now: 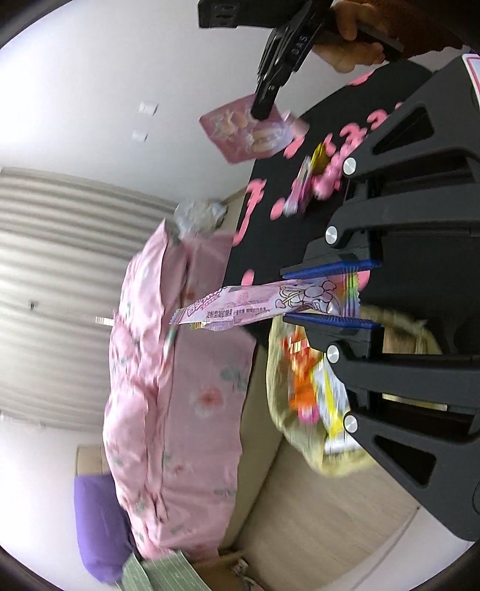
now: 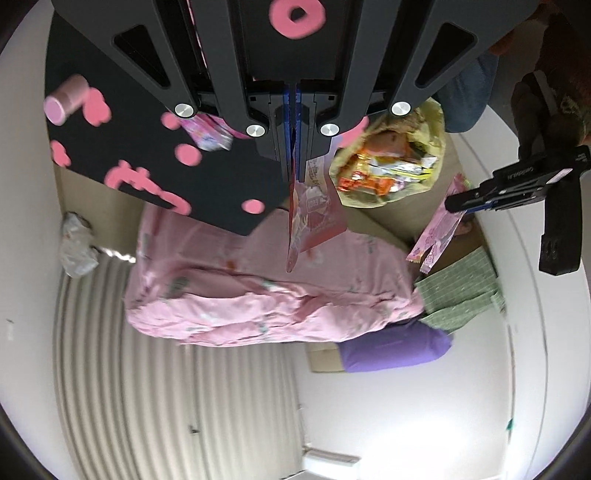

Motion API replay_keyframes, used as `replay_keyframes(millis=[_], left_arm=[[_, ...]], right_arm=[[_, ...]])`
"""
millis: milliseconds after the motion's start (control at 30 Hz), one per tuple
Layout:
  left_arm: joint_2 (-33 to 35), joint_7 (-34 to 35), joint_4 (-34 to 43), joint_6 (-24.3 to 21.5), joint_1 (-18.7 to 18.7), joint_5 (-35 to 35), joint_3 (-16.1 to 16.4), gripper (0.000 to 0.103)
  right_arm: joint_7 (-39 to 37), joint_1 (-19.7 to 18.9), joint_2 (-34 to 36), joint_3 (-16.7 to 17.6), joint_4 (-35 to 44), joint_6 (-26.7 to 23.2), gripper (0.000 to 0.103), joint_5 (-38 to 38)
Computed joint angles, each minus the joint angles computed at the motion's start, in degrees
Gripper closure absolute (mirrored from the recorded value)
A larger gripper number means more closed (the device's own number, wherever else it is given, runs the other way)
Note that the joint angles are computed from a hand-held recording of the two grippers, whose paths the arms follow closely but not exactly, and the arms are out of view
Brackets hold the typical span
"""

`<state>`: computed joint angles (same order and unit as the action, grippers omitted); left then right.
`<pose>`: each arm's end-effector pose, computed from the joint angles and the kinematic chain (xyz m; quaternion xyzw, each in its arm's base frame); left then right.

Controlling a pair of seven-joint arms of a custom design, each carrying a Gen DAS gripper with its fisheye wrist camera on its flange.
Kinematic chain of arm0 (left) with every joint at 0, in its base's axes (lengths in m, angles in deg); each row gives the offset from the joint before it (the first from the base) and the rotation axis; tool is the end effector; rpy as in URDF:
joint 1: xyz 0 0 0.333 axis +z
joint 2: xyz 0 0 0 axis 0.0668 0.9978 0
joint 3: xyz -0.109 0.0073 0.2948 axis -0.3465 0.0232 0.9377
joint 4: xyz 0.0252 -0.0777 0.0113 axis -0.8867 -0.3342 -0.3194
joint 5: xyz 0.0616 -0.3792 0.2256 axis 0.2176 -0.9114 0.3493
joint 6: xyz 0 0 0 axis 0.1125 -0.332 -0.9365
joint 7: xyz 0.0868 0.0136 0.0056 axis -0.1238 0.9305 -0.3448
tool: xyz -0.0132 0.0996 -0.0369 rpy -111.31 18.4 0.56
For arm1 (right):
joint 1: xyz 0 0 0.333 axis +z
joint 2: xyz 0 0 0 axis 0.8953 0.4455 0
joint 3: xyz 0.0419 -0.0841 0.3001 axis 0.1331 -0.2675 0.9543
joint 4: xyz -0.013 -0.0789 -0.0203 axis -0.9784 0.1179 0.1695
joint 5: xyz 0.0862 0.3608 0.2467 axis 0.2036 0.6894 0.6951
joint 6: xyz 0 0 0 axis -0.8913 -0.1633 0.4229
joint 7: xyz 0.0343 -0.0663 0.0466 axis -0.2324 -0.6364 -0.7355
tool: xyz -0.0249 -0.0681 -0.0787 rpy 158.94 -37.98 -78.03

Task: Collect trash
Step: 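Carry the pink wrapper and clear packaging over the yellow trash bag with both tools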

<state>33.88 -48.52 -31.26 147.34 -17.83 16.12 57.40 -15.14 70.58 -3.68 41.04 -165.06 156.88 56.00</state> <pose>0.5750 -0.3755 0.3947 -0.6742 0.5402 -0.3968 0.3102 0.6864 0.1310 0.4170 -0.7878 0.3599 -0.1694 0.4702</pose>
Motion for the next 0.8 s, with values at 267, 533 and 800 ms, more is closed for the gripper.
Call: replay_keyframes(millis=[267, 533, 800], left_arm=[[-7.40, -8.27, -10.02, -2.82, 4.25, -0.14, -0.17, 0.085], [-3.12, -12.10, -8.52, 6.32, 7.54, 4.34, 0.27, 0.085], [4.58, -5.54, -1.51, 13.83, 7.64, 2.13, 2.42, 0.085]], right_arm=[[8.34, 3.75, 6.00, 1.78, 6.26, -0.90, 0.100, -12.02], [21.39, 6.59, 16.91, 2.65, 17.19, -5.24, 0.100, -27.15], [33.25, 8.47, 29.49, 2.99, 32.79, -11.47, 0.100, -38.01]])
